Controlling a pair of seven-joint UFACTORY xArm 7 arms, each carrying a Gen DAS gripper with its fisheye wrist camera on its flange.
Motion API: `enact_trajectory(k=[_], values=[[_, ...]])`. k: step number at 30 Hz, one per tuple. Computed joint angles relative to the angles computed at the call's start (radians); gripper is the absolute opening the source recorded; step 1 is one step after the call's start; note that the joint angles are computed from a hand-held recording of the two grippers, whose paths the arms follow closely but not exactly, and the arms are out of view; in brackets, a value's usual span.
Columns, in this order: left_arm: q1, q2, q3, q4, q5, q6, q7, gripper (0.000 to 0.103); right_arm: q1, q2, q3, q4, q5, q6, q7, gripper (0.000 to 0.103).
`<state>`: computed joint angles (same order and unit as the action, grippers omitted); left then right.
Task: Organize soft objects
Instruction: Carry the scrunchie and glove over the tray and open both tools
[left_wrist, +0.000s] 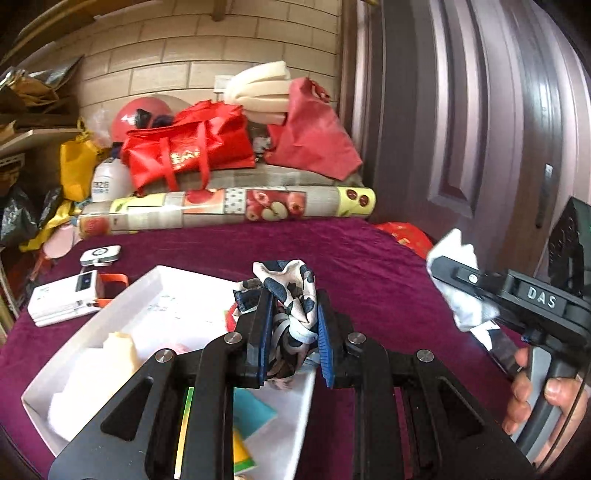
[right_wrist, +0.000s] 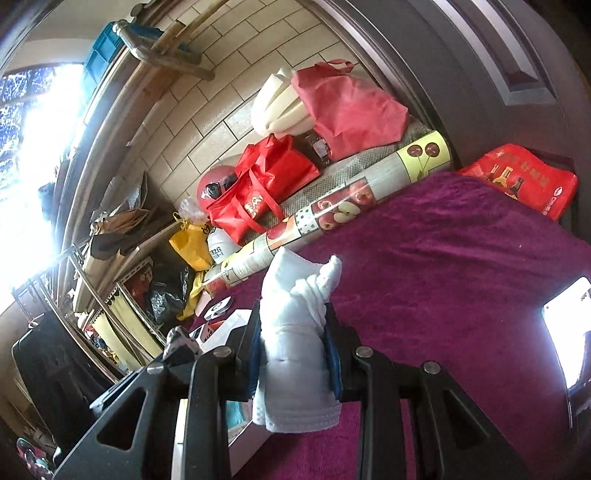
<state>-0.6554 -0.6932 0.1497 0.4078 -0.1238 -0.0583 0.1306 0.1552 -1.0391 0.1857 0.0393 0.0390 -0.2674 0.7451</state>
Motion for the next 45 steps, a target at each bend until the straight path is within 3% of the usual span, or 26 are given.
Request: enact_trajectory(k=[8,21,26,30,35,45], values=[[0.093,0.011,-0.019,0.006,0.013,-0.021,-0.02,0.021,-0.028,0.033,0.053,0.018,-0.006,0.02,0.009,0.029],[0.154,0.013,0.04,0.02,0.016,-0.036,-0.041,0.021,-0.089,0.069,0.15,0.048,-0.031,0.054,0.031,0.029],[0.185,0.02,0.074,0.036,0.009,-0.038,-0.044,0.021,-0.138,0.055,0.219,0.065,-0.048,0.085,0.046,0.029],[0.197,0.032,0.131,0.058,-0.01,-0.025,-0.042,0.021,-0.14,0.067,0.23,0.084,-0.059,0.09,0.061,0.029],[0.247,0.06,0.142,0.073,-0.025,-0.027,-0.042,0.021,-0.138,0.078,0.268,0.135,-0.078,0.128,0.084,0.029],[0.324,0.118,0.08,0.086,-0.021,-0.012,-0.047,0.021,-0.173,0.284,0.354,0.337,-0.149,0.139,0.049,0.029]])
